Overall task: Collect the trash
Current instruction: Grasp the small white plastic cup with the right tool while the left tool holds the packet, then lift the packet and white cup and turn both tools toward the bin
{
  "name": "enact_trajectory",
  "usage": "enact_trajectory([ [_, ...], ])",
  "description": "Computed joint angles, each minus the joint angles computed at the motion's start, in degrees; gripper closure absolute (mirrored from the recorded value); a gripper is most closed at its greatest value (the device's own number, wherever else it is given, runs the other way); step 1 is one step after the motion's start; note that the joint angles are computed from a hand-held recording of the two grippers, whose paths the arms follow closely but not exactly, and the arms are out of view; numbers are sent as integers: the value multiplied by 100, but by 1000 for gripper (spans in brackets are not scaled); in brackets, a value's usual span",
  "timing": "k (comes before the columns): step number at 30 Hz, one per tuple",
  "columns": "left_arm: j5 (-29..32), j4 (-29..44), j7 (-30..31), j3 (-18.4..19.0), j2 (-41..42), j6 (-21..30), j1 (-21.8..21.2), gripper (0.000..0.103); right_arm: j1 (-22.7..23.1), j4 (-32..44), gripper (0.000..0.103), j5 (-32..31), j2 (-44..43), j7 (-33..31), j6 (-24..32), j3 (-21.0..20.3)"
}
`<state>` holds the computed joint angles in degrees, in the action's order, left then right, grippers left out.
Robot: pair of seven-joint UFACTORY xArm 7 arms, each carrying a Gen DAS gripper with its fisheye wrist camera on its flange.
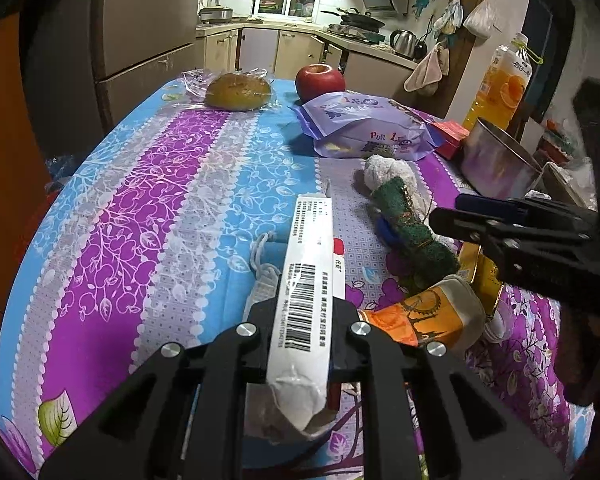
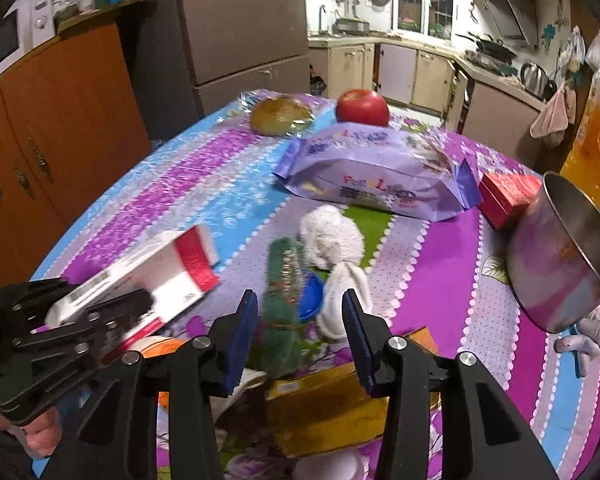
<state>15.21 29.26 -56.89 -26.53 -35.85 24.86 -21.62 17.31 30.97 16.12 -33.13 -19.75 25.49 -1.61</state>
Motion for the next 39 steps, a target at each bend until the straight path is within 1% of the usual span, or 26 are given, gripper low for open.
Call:
enact_trajectory([
  [1,1,-2,-5,-3,-4,2,-3,90,-48,18,74,17,-32,8,-10,-64],
  [2,-7,7,-19,-8,-6,27,-4,90,0,-1,74,134,-138,-63,-8,-213],
  [3,-21,-9,-11,15,-16,9,-25,90,92,-73,74,312,-416,-222,85,-457],
  [4,-58,-36,16,71,-31,-24,-64,90,86,-177,74,365,-660,-326,162,-552],
  [6,-188,-88,77,203,-47,-106,-164,90,-60,-581,67,278,-1443,-573,629,-684],
  [8,-264,-114,112,236,-70,-121,-195,90,-419,-1105,57,70,-2178,-610,1032,-628],
  [9,-275,-96,109,208,-63,-103,-184,90,-522,-1312,55,40,-2443,-622,1227,-670],
  [11,-275,-87,130,184,-53,-99,-160,90,-700,-1657,53,-16,-2777,-554,1345,-585],
  [13,-258,-73,115,134,-41,-89,-129,90,-662,-1836,53,13,-2854,-543,1334,-574],
  [14,-251,-73,109,121,-41,-88,-118,90,-610,-1906,52,48,-2842,-500,1255,-517],
  [16,-242,-74,91,99,-40,-95,-108,90,-495,-1937,47,49,-2746,-397,1031,-343],
  [19,-208,-60,76,68,-30,-81,-82,90,-431,-1902,47,-106,-2567,-192,818,-87],
  [20,-187,-59,70,55,-28,-81,-67,90,-442,-1903,48,-207,-2528,-90,750,58],
  [21,-173,-58,65,46,-31,-77,-61,90,-474,-1915,54,-306,-2539,62,710,207],
  [23,-150,-61,57,40,-33,-79,-52,90,-474,-1963,62,-417,-2686,313,748,284],
  [26,-110,-49,17,-5,-43,-65,-26,91,-458,-2165,62,-569,-2977,624,693,349],
  [30,-17,5,-72,-147,-104,26,-23,93,-440,-2477,62,-718,-3796,985,830,342],
  [32,82,40,-163,-287,-191,71,6,93,-445,-2638,62,-784,-4516,1210,1069,403],
  [33,126,57,-215,-350,-222,93,23,93,-440,-2675,62,-824,-4694,1275,1110,403],
  [35,206,108,-351,-502,-321,173,40,93,-422,-2781,62,-889,-5309,1507,1327,515],
  [37,281,147,-511,-660,-457,293,47,93,-375,-2865,62,-961,-5793,1712,1519,619],
  [39,312,163,-635,-741,-584,386,8,93,-299,-2934,62,-1027,-6188,1906,1682,714],
])
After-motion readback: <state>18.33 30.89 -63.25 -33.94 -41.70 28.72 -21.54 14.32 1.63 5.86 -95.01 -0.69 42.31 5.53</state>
